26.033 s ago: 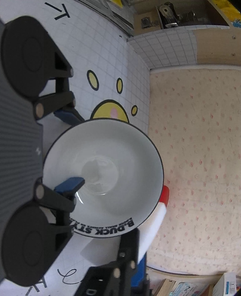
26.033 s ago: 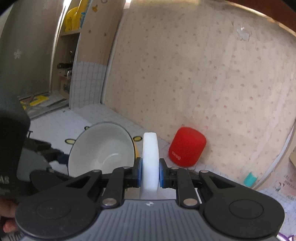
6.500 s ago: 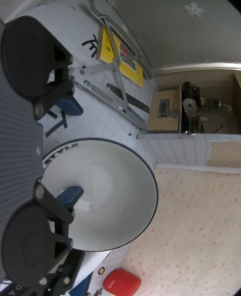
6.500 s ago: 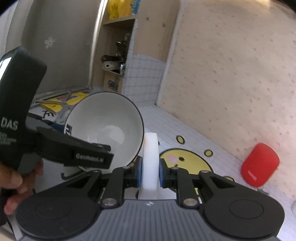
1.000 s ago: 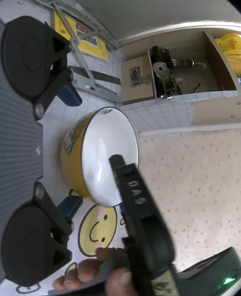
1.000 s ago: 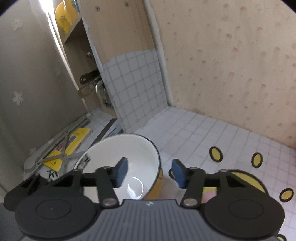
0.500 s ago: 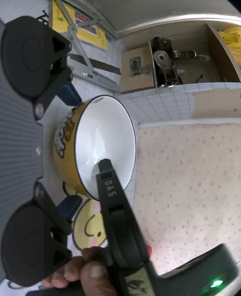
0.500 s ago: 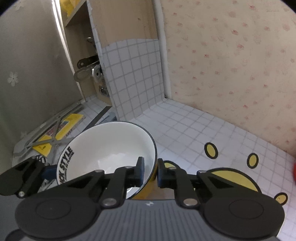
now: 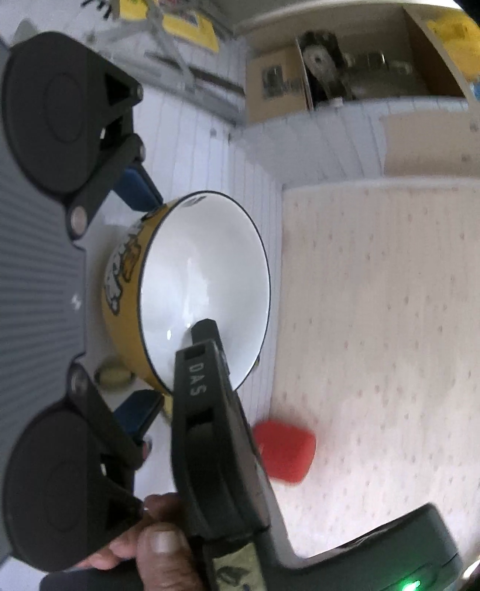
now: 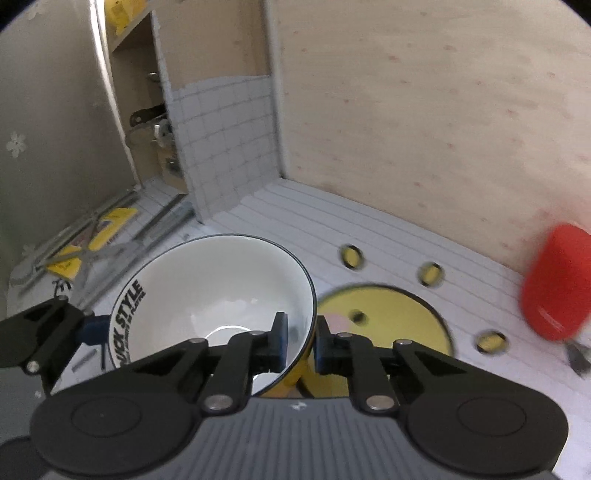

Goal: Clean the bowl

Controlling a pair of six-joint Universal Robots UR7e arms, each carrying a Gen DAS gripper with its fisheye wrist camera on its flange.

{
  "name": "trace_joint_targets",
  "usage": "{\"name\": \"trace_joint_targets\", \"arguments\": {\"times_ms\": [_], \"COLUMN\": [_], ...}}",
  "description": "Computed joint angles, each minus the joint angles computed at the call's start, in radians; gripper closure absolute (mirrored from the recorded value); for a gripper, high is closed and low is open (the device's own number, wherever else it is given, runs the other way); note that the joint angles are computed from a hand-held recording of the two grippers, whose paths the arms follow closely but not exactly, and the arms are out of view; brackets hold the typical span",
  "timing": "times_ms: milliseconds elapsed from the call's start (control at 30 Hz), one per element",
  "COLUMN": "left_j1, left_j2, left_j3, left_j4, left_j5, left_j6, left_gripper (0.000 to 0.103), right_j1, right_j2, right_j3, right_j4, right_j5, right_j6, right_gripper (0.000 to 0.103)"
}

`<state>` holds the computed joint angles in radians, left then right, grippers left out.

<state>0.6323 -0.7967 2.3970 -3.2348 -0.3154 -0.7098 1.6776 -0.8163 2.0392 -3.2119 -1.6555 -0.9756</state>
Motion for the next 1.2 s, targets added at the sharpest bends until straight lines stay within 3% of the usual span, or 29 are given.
{"name": "trace_joint_targets", "arguments": {"times_ms": [200,400,567,933,1200], "left_j1": [-0.025,-0.050,-0.061,-0.065,-0.087], "left_j2": [0.108,0.238,0.311,0.372,0.392], "left_j3": [-0.093,-0.200,-0.276,-0.395,-0.399], "left_j4": [-0.082,-0.138,-0.141,-0.042,-0.042], "left_j5": [-0.082,-0.124,-0.140,-0.163,-0.117], "left_j6": [0.118,0.208,0.233,0.203,0.241], "left_gripper": [0.001,0.001,0.001,0.001,0.000], "right_j1": [-0.079,-0.177,-0.217,-0.284,-0.320], "right_j2": [-0.104,-0.217,-0.263,-0.329,-0.370], "right_j3": [0.078,0.137,0.146,0.110,0.136], "right_j4": [-0.061,-0.096,-0.088,0.003,0.013], "right_j5": [-0.014,0.004,0.021,0.065,0.134], "right_j6": [-0.024,-0.042,-0.048,-0.081,-0.132], "right_gripper": [0.089,0.089,0.089,0.085,0.080]}}
